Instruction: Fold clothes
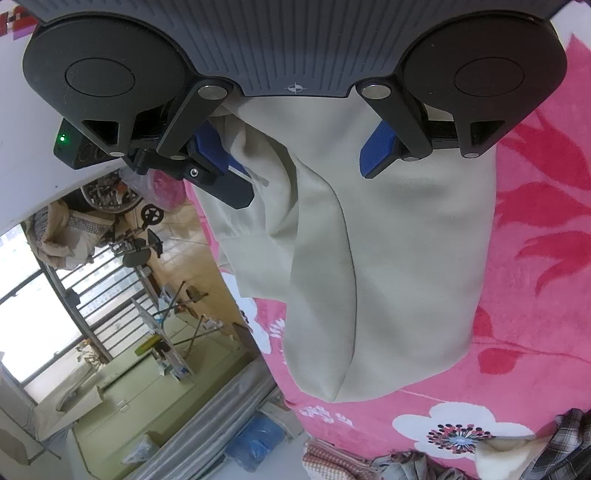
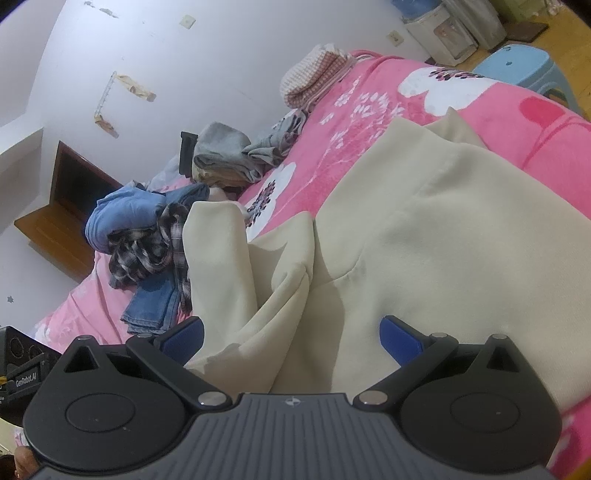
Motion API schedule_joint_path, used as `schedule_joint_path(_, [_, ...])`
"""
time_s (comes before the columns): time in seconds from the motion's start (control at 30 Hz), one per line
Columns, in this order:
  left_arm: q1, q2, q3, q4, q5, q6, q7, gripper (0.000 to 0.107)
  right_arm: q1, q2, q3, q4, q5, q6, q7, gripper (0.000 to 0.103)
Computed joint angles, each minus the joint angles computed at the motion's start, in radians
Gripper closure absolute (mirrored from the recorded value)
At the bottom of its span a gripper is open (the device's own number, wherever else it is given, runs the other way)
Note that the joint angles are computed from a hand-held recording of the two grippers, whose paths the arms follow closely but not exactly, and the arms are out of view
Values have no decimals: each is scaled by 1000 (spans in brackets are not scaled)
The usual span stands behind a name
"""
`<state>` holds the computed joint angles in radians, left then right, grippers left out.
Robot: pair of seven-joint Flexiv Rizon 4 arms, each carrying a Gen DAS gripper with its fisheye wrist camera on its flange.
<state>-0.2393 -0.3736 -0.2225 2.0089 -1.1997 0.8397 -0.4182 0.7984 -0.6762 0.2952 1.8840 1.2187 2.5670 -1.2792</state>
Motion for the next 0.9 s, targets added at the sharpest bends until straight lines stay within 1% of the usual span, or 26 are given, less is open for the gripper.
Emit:
schedule_joint_path(0.17, [3, 5, -1, 2, -25, 2, 6, 28, -2, -1, 2, 0, -1, 4, 7, 0])
schedule_joint_path(0.37, [34, 12, 2, -14, -190, -64, 44, 28, -2, 3, 3, 18, -22, 3, 26, 0])
schedule_joint_path(0.43, [38, 15, 12, -26, -247, -63, 68, 28, -8, 12, 7, 32, -35, -3, 54, 0])
schedule_joint_path(0.53, [39, 23, 31, -38, -293, -37, 114, 28, -12, 23, 10, 64, -73, 8, 131, 0])
schedule_joint_path(0.6, [39, 34, 46, -32, -289, -15, 147, 28, -8, 27, 10, 94, -111, 39, 192, 0])
schedule_joint_path(0.7, [46, 48, 70, -8, -232, 13, 175, 28, -9, 29, 17, 152, -208, 92, 317, 0])
schedule_joint_path(0.73, [53, 50, 76, 2, -209, 10, 181, 28, -14, 33, 19, 170, -240, 94, 356, 0])
schedule_joint_path(0.8, [63, 59, 85, 29, -157, 6, 192, 28, -22, 54, 17, 194, -283, 55, 406, 0])
schedule_joint_path(0.9, [63, 62, 86, 65, -114, 34, 194, 28, -37, 83, 9, 230, -357, -5, 489, 0])
